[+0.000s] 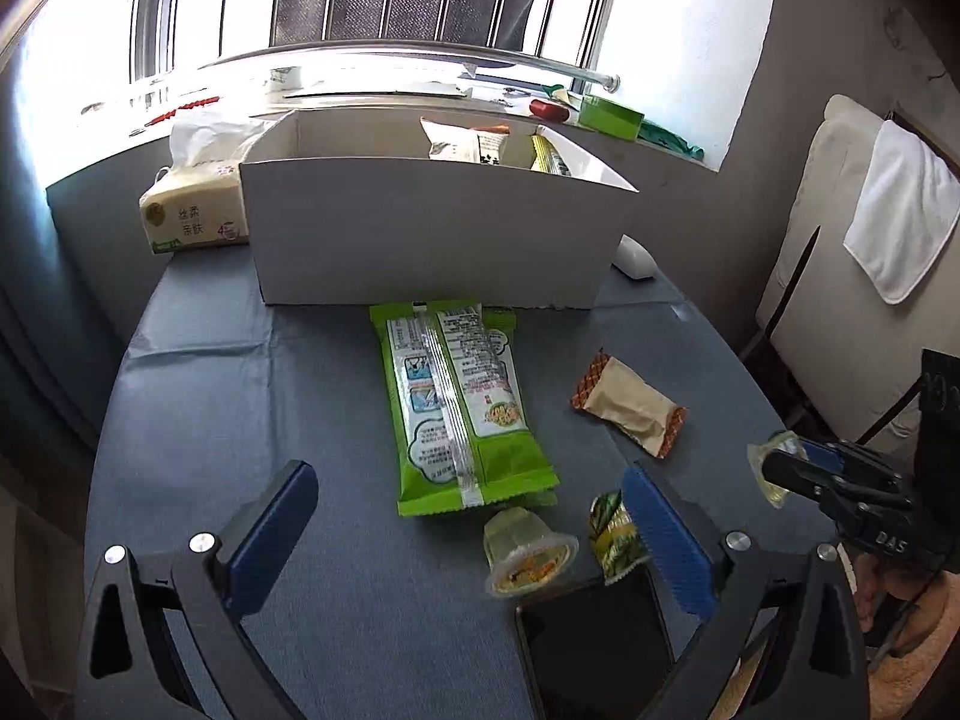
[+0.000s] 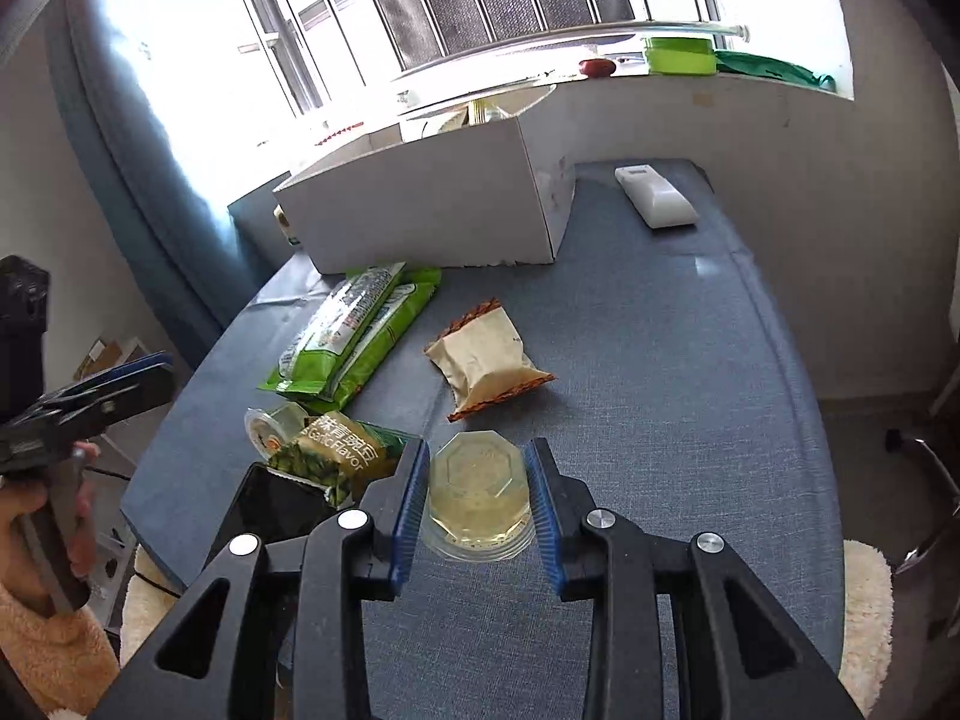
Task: Organize snacks
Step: 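Grasp the green biscuit stick pack with the left gripper while the right grasps the jelly cup, then lower the green biscuit pack and jelly cup into the white box and release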
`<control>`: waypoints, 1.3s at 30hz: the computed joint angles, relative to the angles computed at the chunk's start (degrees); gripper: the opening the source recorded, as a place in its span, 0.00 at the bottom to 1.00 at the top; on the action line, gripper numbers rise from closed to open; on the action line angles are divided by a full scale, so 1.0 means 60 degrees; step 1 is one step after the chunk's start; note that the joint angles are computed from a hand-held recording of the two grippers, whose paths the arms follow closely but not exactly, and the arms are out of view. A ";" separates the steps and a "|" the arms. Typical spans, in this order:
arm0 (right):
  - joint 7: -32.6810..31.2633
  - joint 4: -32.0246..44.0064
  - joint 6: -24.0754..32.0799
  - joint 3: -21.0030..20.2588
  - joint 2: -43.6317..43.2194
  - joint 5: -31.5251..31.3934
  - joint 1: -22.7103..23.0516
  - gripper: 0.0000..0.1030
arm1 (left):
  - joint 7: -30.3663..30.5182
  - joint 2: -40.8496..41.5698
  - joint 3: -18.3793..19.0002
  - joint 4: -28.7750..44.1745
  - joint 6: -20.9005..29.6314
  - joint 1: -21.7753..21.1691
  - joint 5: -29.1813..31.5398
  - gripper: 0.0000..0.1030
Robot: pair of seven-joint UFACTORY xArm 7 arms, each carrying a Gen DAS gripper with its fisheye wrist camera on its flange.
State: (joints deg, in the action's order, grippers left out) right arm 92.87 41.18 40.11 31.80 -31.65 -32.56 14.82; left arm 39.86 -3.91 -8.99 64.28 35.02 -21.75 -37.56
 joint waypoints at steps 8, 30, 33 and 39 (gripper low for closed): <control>-0.0043 -0.0130 0.0082 -0.0008 -0.0629 0.0260 0.0068 0.35 | -0.2377 0.2855 -0.0455 0.2731 0.0543 -0.0173 0.2746 1.00; -0.1669 0.0858 -0.1180 -0.0532 0.0173 0.0095 -0.0679 0.35 | 0.0779 0.1949 -0.0465 0.3228 0.1119 0.1141 -0.1354 0.64; -0.2515 0.1703 -0.1286 -0.0764 0.0779 -0.0173 -0.0980 0.35 | 0.0679 0.2491 -0.0440 0.4283 0.1148 0.1206 -0.1406 0.64; -0.4154 0.3672 -0.1442 -0.1807 0.2545 -0.0211 -0.1144 0.35 | -0.0660 0.4793 -0.0637 0.7780 0.1264 0.1066 -0.0367 0.64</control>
